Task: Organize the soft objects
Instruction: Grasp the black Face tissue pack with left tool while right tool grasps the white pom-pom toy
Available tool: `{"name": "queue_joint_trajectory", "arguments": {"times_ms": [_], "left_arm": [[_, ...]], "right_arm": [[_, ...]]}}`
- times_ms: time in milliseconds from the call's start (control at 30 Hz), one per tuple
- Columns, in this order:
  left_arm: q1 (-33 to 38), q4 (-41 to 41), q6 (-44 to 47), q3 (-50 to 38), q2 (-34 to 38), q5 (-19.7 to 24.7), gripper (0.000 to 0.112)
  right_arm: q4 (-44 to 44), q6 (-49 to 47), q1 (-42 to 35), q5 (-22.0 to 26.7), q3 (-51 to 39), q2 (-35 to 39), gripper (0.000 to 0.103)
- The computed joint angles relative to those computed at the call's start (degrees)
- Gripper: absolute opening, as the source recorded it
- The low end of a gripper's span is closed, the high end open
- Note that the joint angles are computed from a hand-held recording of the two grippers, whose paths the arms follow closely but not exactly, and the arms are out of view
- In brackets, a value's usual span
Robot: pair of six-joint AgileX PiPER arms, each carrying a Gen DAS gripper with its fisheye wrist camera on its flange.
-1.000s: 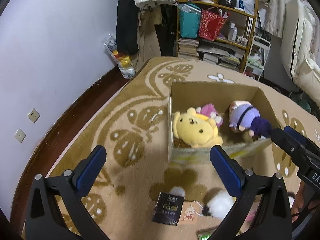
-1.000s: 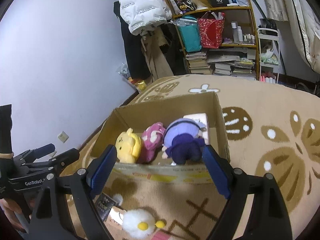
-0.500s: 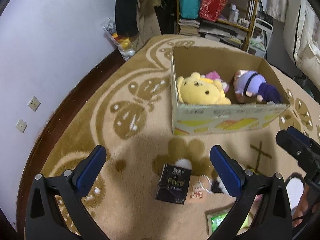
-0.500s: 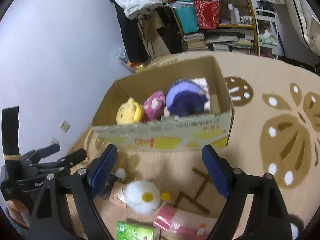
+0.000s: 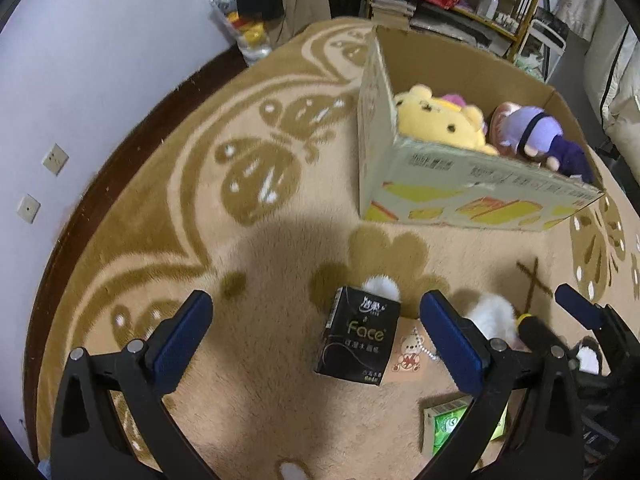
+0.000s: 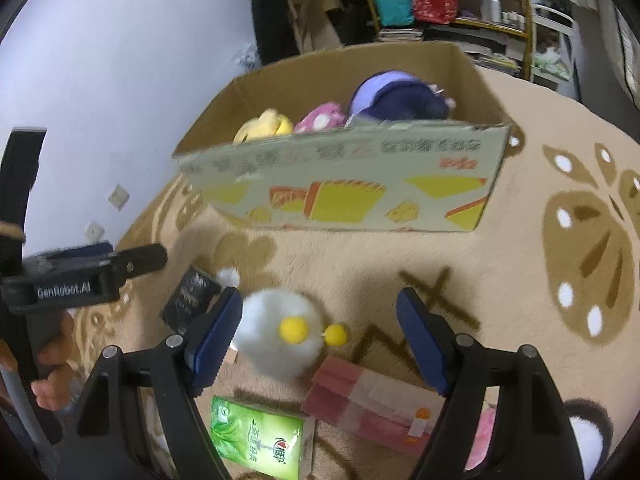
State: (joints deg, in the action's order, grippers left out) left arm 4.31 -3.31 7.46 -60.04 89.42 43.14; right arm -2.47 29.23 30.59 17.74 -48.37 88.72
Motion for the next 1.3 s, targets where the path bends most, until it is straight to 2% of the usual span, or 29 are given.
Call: {"name": "queue_joint_trajectory", "arguments": {"times_ms": [100,167,333,467,567,800,867,933,1033,1167,1300], "left_arm": [[-0.1,0.1,-0.3,-0.3,0.9,-0.1,0.102],[0.1,-0.6,0.2,-0.7,1.6,0.3,0.102],[-0.8,0.3,-0.6,-1.1,3.9,1.1,0.102],[-2.2,2.6,-2.4,-1.1,5.1,0.8,0.102],[-2.9,3.9,-3.1,-1.1,5.9,0.7,0.102],[-3.7,6.0,-4.5,-1.0,6.8,-0.2,0.102],[-4.2,7.6,-5.7,-1.2,7.1,-0.7,0.102],[-4.8,9.5,-7.0,-1.3,7.4,-0.8,0.102],[-5.2,9.7,-7.3,-1.6,8.0,-0.4,0.102],[-5.4,9.7,-6.9,-1.7,9.2,-0.2,0.102],[-6.9,13.5,-10.1,-1.8,11.0,0.3,0.102]], "right_arm": [[1.9,-2.7,0.9,0.9,-0.6,1.3,0.083],[-0.6,-1.1,1.9,1.4,-0.8,1.9,0.083],[3.0,-5.1,2.0,0.8,-1.3,3.6,0.083],[6.2,-8.4,2.2,1.0,-2.5,5.5,0.083],[5.0,-7.9,3.1,1.3,-3.4,7.2,0.083],[3.0,-7.5,3.9,2.5,-6.1,11.0,0.069],[5.8,-10.3,3.3,1.8,-6.2,11.3,0.057],[3.3,-8.0,3.4,2.0,-6.4,11.1,0.04],[-2.6,-0.8,3.5,2.0,-5.9,10.2,0.039],[-0.4,-2.8,2.3,1.5,-5.5,9.9,0.039],[-1.7,-1.6,2.8,2.0,-6.1,10.2,0.039]]}}
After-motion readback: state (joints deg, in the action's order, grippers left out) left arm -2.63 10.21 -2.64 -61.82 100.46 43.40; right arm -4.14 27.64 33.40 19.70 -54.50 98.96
